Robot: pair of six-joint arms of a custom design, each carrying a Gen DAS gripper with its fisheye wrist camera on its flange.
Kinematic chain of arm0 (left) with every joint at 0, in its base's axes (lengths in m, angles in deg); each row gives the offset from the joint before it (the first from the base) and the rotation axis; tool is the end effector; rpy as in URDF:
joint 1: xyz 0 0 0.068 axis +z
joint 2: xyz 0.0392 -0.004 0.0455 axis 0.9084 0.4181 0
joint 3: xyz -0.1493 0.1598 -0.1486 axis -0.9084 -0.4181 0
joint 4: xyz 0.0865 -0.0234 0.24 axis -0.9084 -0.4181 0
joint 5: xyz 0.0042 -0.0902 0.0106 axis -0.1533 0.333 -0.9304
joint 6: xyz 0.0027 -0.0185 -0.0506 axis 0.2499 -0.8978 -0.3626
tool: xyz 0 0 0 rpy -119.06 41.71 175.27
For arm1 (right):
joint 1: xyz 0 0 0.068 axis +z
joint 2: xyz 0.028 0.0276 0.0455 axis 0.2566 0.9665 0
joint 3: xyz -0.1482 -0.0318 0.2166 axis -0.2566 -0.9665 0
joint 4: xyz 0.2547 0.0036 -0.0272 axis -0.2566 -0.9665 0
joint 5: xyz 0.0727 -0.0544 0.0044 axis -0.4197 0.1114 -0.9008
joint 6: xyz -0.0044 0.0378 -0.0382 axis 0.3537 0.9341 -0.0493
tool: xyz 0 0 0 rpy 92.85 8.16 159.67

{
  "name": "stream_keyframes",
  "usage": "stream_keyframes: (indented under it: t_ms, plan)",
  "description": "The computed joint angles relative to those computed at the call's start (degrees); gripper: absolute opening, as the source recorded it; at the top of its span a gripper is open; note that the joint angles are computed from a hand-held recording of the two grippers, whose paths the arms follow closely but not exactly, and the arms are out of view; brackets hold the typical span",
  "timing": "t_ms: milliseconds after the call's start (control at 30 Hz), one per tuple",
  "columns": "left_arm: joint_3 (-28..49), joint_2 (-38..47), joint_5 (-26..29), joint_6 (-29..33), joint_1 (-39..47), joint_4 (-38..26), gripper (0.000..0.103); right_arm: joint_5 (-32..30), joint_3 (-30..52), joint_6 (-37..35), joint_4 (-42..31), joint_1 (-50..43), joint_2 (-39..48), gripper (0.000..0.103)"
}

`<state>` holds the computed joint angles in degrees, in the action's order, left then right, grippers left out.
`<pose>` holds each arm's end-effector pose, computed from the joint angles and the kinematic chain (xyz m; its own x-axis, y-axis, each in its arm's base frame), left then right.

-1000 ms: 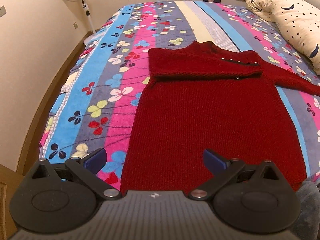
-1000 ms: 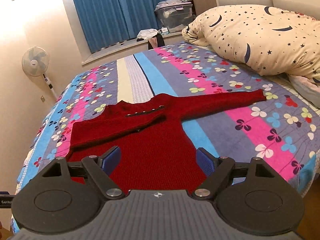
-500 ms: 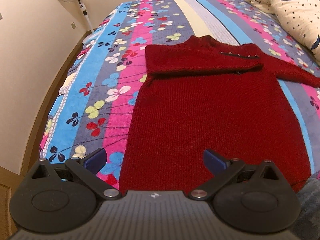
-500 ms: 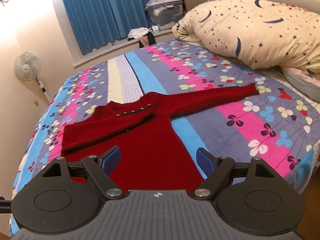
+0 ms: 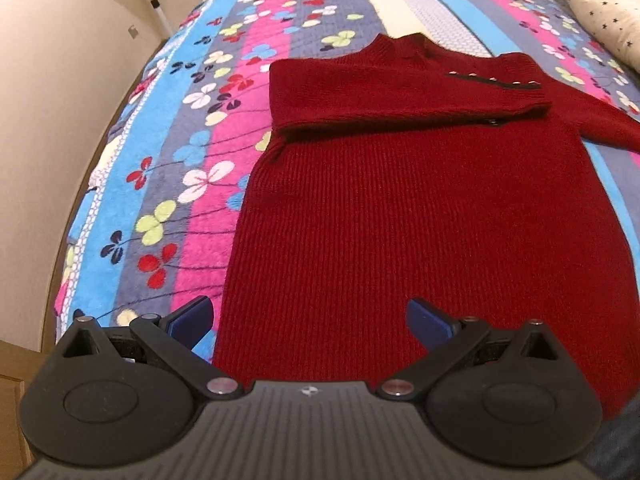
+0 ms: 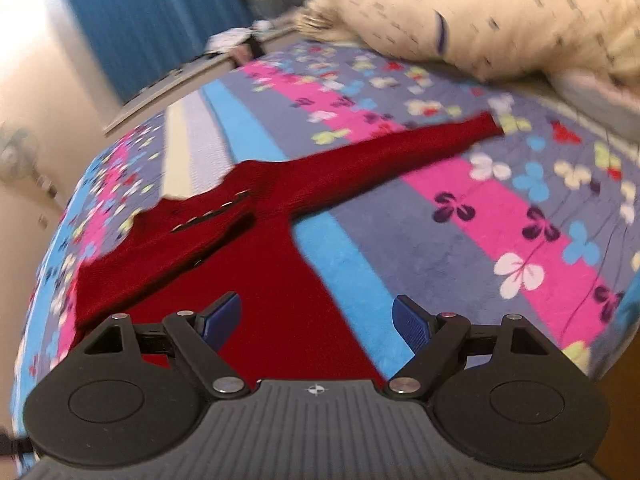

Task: Fold small clothes
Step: 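Move the right tool to the other sleeve and grasp its cuff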

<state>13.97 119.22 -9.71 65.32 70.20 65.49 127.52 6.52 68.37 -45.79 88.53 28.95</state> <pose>0.2598 0.0231 0.1526 -0.8359 0.3398 -0.4310 0.2713 0.9385 0.2137 0.0845 0.2004 0.1503 -0.4196 0.6723 -0.6099 0.6304 0.6992 0.3371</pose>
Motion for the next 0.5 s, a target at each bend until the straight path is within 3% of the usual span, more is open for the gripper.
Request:
stream_keyframes:
  t_ms: [167,267,400,500]
  plan:
    - [6.7,10.1,-3.6,-3.8,-2.2,2.5,0.103,-3.4,-22.0,-11.8,27.9,-21.6,-11.8,0.084]
    - [12.2,16.5,-5.3,-6.3,-2.8,2.3,0.103,-8.7,-31.4,-24.2,49.6,-39.2,-10.5,0.084]
    - [19.3,23.6,-7.1,-9.3,-2.6,1.2,0.103,-17.9,-33.5,-41.1,80.6,-62.7,7.8,0.084]
    - [22.5,26.7,-8.5,-10.0,-2.2,1.4,0.103,-25.8,-29.3,-48.1,92.9,-75.9,20.7,0.083]
